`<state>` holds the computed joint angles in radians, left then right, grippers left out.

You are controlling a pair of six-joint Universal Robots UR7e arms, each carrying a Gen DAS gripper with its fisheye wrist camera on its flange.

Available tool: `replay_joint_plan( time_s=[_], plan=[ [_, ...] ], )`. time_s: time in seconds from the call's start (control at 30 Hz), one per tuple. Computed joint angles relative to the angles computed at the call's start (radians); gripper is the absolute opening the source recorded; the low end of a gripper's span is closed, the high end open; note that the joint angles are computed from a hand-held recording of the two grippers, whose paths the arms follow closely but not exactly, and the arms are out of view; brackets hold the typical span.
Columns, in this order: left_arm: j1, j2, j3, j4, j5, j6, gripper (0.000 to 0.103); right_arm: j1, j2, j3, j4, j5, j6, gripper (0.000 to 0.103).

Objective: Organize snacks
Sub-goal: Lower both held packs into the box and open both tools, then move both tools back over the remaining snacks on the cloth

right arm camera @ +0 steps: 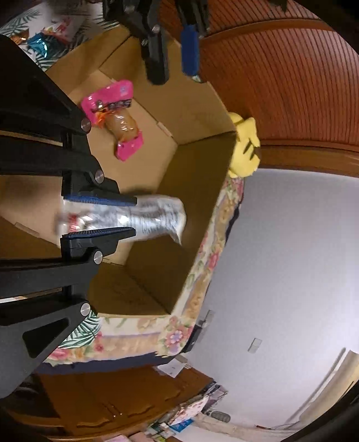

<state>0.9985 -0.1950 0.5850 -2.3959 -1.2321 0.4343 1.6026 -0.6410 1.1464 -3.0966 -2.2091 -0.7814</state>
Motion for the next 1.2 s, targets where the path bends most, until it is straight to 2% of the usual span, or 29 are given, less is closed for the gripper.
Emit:
replay_joint_plan(
  time_s=[0.2,0.4,0.47,0.6,0.73,0.93,1.1,1.2],
  plan=[
    [-0.006,-0.076,0.134,-0.062,0.022,0.0,0.062,0.007,-0.064,0.128,-0.069,0.04,0.02,0.016],
    [-0.026,-0.166,0.305,-0.154,0.093,0.01,0.069,0.03,-0.162,0.327,-0.192,0.088,0.051,0.021],
    [-0.026,-0.205,0.371,-0.199,0.077,0.016,0.073,0.038,-0.196,0.394,-0.228,0.105,0.069,0.024],
    [-0.028,-0.285,0.487,-0.229,0.029,0.007,0.074,0.051,-0.247,0.506,-0.288,0.111,0.105,0.026],
    [-0.038,-0.34,0.582,-0.275,0.043,0.03,0.074,0.057,-0.278,0.586,-0.338,0.101,0.126,0.03],
    [-0.049,-0.41,0.729,-0.408,0.057,0.075,0.074,0.058,-0.315,0.691,-0.421,0.061,0.155,0.041],
    [-0.049,-0.444,0.815,-0.485,0.074,0.084,0.074,0.036,-0.343,0.783,-0.475,0.027,0.187,0.047],
    [-0.039,-0.466,0.866,-0.518,0.051,0.09,0.074,0.01,-0.359,0.841,-0.507,0.019,0.211,0.049]
  ],
)
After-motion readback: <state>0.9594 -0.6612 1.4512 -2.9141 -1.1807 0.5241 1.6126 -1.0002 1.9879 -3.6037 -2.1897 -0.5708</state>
